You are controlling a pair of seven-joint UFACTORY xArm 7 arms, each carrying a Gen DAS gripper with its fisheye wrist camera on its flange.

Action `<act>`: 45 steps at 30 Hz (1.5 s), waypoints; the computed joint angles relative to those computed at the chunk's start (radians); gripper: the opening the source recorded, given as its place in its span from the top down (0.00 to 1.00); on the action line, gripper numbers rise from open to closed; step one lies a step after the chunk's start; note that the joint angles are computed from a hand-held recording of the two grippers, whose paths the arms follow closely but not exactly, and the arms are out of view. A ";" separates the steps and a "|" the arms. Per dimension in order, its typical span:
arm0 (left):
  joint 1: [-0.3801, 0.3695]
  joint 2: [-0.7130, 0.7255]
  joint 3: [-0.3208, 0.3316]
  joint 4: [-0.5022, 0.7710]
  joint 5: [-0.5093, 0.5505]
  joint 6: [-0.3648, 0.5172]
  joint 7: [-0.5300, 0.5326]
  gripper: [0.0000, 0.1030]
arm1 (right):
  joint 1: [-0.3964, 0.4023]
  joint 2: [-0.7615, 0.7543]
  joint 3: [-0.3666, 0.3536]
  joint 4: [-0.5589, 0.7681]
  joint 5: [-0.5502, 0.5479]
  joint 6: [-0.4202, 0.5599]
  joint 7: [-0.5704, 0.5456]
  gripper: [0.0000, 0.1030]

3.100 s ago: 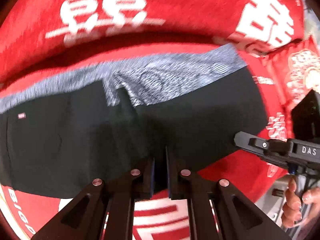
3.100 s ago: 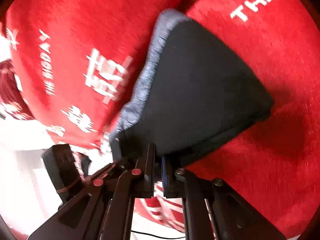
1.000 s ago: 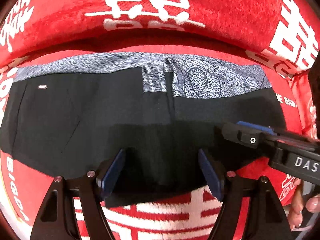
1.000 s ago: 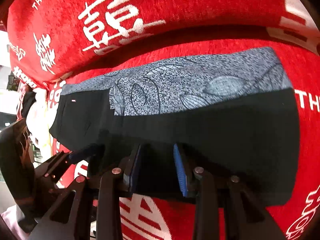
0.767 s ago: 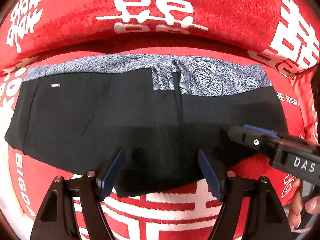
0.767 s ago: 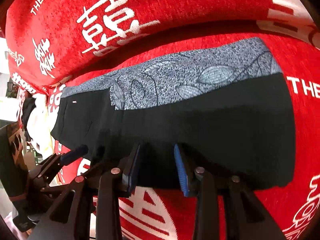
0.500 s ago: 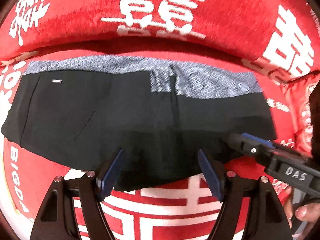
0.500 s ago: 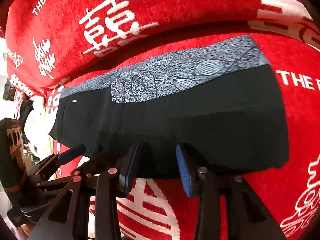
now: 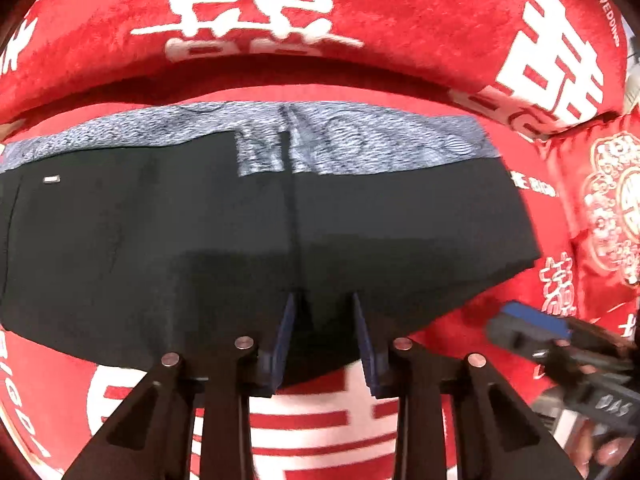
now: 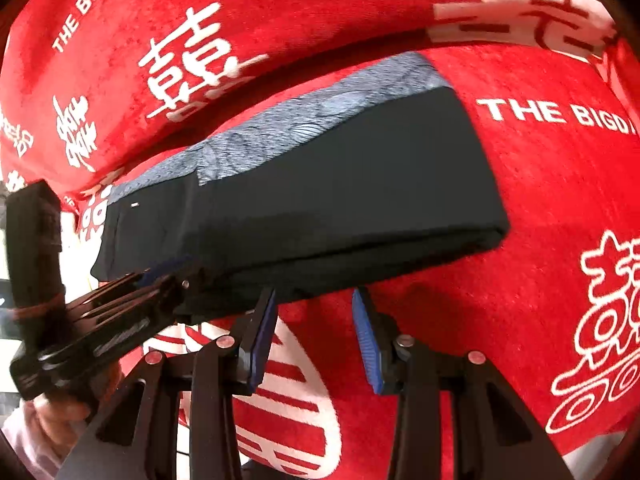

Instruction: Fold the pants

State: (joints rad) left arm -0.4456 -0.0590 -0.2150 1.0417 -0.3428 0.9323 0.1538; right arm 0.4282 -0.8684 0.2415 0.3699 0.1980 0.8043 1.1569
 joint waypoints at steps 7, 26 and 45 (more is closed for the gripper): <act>0.008 -0.069 0.005 -0.028 0.084 0.030 -0.068 0.39 | 0.009 -0.027 0.005 0.004 0.005 0.039 0.013 0.59; 0.123 -0.200 0.090 -0.119 0.111 0.117 -0.065 0.10 | 0.041 0.360 0.002 0.254 0.019 -0.036 -0.133 0.38; 0.226 -0.169 0.140 -0.119 0.149 0.114 -0.091 0.00 | 0.028 0.651 0.022 0.493 -0.062 0.040 -0.204 0.20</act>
State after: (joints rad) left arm -0.2195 -0.2277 -0.0749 0.9225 -0.1933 1.0461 0.0627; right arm 0.4564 -0.2171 0.2632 0.8628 0.1360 0.8438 0.9530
